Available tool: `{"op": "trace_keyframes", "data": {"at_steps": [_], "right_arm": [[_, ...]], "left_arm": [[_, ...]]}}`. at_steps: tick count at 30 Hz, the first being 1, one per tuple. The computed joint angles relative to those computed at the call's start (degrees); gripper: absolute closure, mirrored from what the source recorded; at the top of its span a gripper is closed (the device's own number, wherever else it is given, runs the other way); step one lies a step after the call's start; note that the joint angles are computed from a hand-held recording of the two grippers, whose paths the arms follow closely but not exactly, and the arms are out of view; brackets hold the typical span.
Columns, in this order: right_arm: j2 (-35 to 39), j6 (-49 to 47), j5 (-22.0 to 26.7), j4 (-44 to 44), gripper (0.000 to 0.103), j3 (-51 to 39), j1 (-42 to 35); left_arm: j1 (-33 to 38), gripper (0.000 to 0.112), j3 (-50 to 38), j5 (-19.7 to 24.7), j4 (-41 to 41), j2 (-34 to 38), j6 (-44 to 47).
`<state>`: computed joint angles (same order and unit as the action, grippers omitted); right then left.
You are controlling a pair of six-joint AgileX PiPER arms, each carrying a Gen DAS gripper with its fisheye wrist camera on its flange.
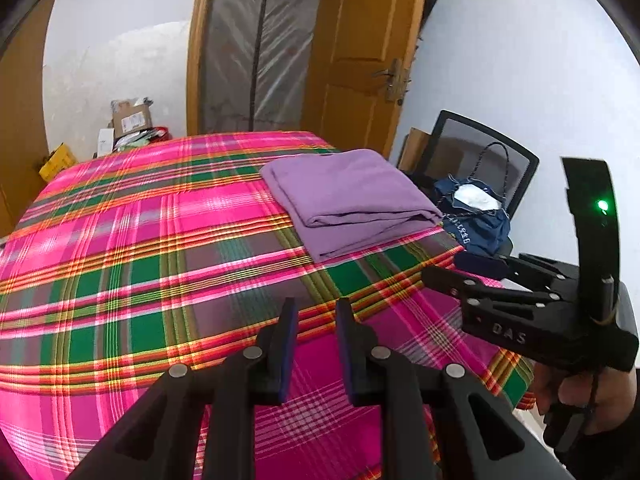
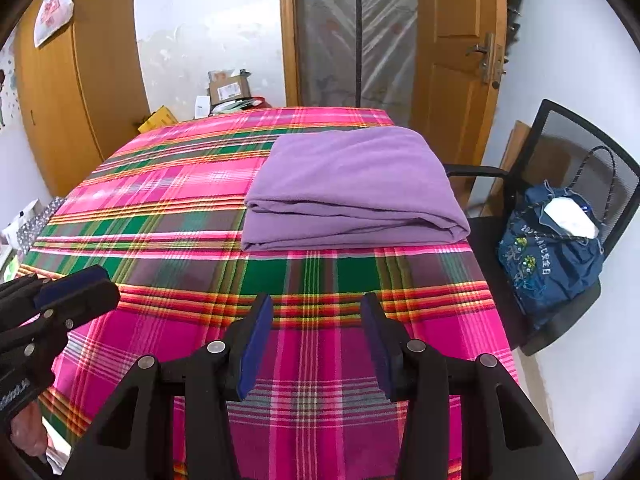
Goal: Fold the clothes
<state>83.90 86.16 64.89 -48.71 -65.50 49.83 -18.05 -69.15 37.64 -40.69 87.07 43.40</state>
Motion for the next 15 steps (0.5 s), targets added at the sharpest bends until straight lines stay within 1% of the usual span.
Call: {"op": "trace_keyframes", "data": {"at_steps": [3,6,8,13,15], "right_arm": [[-0.1,0.0,-0.2,0.1,0.056,0.3,0.0],[-0.3,0.0,-0.4,0.3,0.056,0.6,-0.1],[-0.5,0.3,-0.4,0.1,0.056,0.9,0.1],[-1.0,0.4,-0.8,0.4,0.056,1.5,-0.3],[-1.1,0.4,-1.1,0.5,0.056,1.8,-0.5]], "left_arm": [[0.1,0.093,-1.2,0.9,-0.3,1.0,0.2],[-0.7,0.093,-1.7,0.6,0.9,1.5,0.0],[-1.4,0.093,-1.8,0.1,2.0,1.8,-0.7],[-1.4,0.093,-0.3,-1.3,-0.9,1.6,1.3],[-1.7,0.093,-0.3,-1.8,-0.3,1.5,0.9]]}}
